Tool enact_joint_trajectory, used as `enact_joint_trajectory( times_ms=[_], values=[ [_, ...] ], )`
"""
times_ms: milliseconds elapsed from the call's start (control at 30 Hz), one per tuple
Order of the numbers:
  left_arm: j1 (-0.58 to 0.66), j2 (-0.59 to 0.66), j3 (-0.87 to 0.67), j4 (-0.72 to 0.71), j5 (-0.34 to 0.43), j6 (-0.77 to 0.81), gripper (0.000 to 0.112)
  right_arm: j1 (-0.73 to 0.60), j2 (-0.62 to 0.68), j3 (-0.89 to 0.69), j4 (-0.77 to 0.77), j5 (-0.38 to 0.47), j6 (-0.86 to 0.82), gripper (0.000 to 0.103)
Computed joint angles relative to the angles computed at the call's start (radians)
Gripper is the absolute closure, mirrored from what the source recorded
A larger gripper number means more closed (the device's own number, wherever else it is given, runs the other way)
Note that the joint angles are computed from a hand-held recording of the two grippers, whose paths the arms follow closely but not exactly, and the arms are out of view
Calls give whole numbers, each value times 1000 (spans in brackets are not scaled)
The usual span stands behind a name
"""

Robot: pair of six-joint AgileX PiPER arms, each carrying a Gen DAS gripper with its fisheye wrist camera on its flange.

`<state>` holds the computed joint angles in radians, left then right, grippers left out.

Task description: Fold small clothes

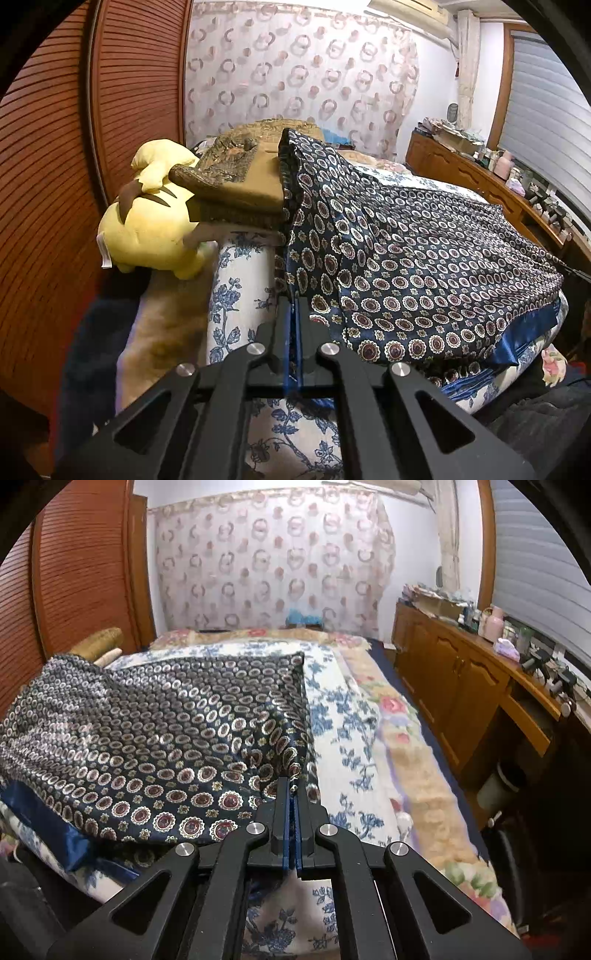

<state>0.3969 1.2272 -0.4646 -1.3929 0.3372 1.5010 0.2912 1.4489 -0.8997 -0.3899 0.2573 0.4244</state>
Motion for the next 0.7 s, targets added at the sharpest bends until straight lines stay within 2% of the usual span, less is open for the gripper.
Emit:
enact_joint_trajectory(
  times_ms=[67, 133, 167, 200, 300, 333, 500, 700],
  values=[
    [-28, -3, -6, 16, -39, -26, 105, 1, 4, -12, -8, 4, 14, 102],
    [-28, -5, -13, 13, -33, -22, 90, 11, 1, -21, -69, 17, 68, 98],
    [-22, -7, -12, 0, -26, -5, 86, 23, 0, -25, -120, 22, 117, 96],
    [-23, -7, -12, -8, -28, 3, 78, 35, -3, -28, -150, 25, 146, 88],
    [-20, 3, -9, -28, -26, 31, 66, 80, -7, -33, -259, 37, 257, 56],
    [-18, 8, -9, -25, -21, 28, 61, 85, -7, -35, -247, 32, 244, 53],
    [-27, 50, 3, -61, -46, 63, 60, 139, 40, -76, -191, 39, 186, 48],
    [-64, 88, 12, -151, -102, 124, 60, 200, 127, -137, -1, 41, 4, 46]
  ],
)
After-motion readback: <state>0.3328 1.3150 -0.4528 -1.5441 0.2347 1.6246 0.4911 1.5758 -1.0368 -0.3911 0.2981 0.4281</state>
